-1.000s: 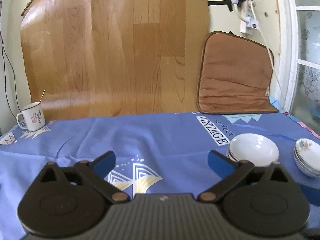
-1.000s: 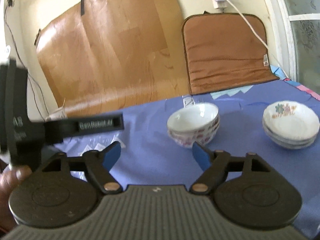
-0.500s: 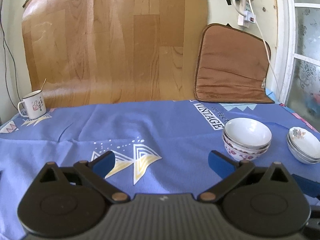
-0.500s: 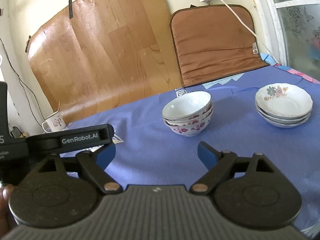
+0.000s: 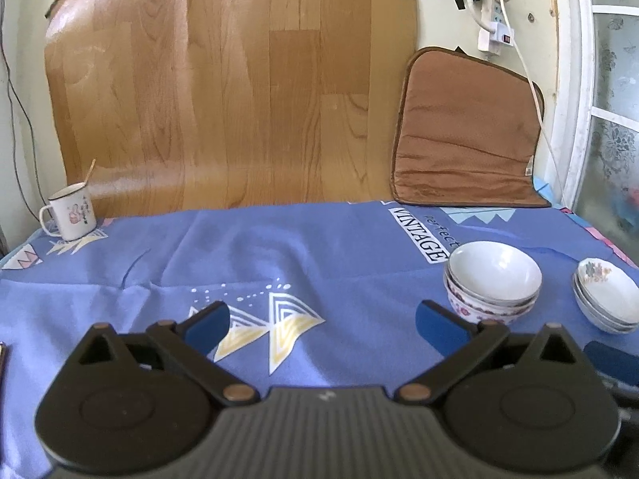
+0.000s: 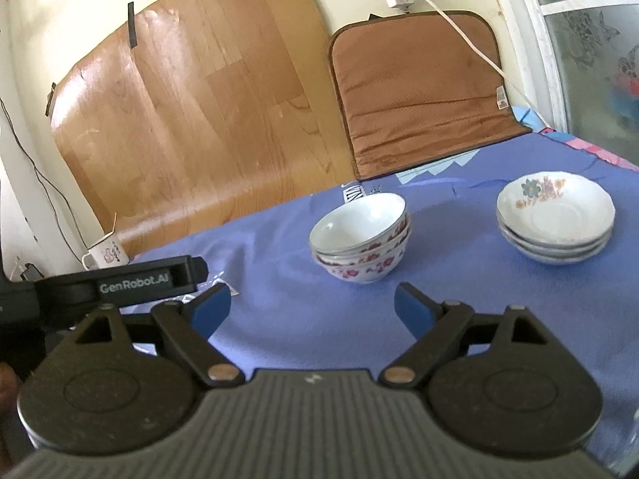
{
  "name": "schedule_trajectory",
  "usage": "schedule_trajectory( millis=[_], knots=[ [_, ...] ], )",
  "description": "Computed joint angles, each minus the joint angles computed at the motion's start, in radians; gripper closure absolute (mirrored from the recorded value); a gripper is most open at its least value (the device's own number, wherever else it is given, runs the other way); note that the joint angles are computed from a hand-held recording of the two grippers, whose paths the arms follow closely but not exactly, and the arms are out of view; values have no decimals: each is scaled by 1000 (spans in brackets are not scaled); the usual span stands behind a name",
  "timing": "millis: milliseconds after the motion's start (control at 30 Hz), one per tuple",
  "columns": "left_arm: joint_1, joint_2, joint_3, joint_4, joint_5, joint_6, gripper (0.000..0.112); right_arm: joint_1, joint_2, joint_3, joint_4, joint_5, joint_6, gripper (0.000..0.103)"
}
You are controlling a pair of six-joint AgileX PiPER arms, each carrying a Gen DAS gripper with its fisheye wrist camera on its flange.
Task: Organize plates and bowls
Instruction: 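Move both open tools toward the stacked bowls beside the plate stack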
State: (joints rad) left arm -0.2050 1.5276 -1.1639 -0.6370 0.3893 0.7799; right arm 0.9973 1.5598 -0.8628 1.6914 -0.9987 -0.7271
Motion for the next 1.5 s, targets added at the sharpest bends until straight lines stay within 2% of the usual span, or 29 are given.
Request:
schedule_trajectory(
  millis=[133,267,467,633,800,900,1200,1400,1500],
  knots=[
    [-30,47,-56,92,13,-90,9,-30,-43,38,3,-20,6,12],
    [-62,81,-94,180,11,-171,9,-100,-112,87,4,20,6,12],
    [-84,108,-118,268,-3,-257,9,-204,-193,121,-35,134,-51,12],
    [-94,131,-132,303,-4,-294,9,-245,-224,135,-43,195,-81,14],
    [-72,149,-153,209,56,-217,9,-267,-230,148,-56,254,-78,18],
    [-57,142,-139,145,55,-157,9,-276,-222,142,-56,280,-82,18],
    [-16,159,-146,32,88,-56,9,-278,-204,123,-44,288,-81,19],
    [47,196,-205,-97,235,6,9,-275,-204,135,-99,286,-59,18],
    [82,220,-244,-155,309,15,10,-261,-194,136,-128,294,-100,18]
  ],
)
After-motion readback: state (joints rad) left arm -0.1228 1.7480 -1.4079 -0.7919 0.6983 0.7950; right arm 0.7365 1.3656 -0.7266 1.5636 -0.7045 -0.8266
